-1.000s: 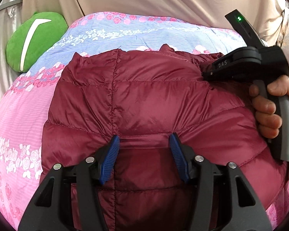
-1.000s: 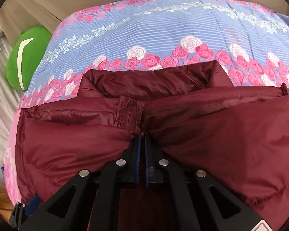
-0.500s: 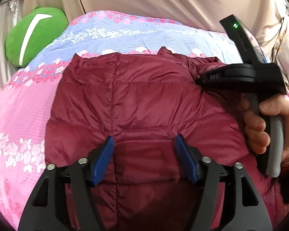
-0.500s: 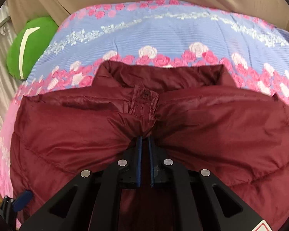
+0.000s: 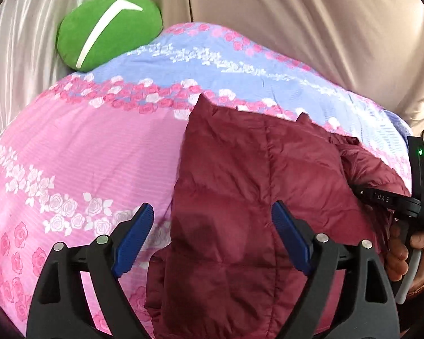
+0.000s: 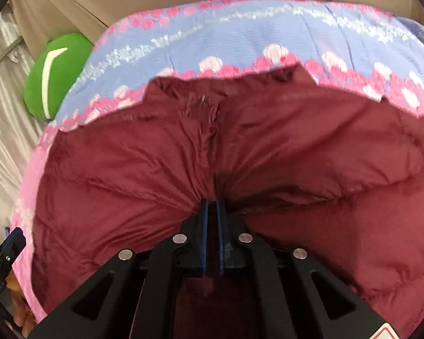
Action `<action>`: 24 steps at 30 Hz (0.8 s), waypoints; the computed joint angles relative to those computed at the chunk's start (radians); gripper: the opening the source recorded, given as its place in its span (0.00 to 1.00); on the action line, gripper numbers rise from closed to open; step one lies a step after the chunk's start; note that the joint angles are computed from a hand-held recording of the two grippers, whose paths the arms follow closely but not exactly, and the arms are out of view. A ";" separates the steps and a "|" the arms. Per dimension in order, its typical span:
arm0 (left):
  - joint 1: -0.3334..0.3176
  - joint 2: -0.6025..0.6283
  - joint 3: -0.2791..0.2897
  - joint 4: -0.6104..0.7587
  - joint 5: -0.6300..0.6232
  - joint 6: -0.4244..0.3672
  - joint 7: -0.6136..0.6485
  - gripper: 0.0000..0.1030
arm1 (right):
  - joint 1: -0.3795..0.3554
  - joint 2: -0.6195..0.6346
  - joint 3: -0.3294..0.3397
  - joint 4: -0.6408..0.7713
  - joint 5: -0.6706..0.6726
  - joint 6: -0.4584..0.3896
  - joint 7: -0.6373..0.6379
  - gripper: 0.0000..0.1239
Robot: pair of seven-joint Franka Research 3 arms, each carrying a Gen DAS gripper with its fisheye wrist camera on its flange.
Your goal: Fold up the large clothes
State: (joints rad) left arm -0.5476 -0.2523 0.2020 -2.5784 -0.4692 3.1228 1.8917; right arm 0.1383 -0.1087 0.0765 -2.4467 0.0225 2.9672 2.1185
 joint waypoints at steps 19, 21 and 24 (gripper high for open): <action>-0.118 0.077 0.057 0.153 -0.451 -0.059 0.399 0.85 | 0.033 0.158 -0.068 0.277 0.415 -0.158 -0.424 0.11; -0.123 0.143 0.049 0.210 -0.432 -0.056 0.402 0.87 | 0.035 0.222 -0.076 0.340 0.335 -0.191 -0.381 0.08; -0.028 0.269 -0.022 0.278 -0.129 -0.068 0.117 0.87 | 0.057 0.272 -0.112 0.368 0.190 -0.136 -0.247 0.04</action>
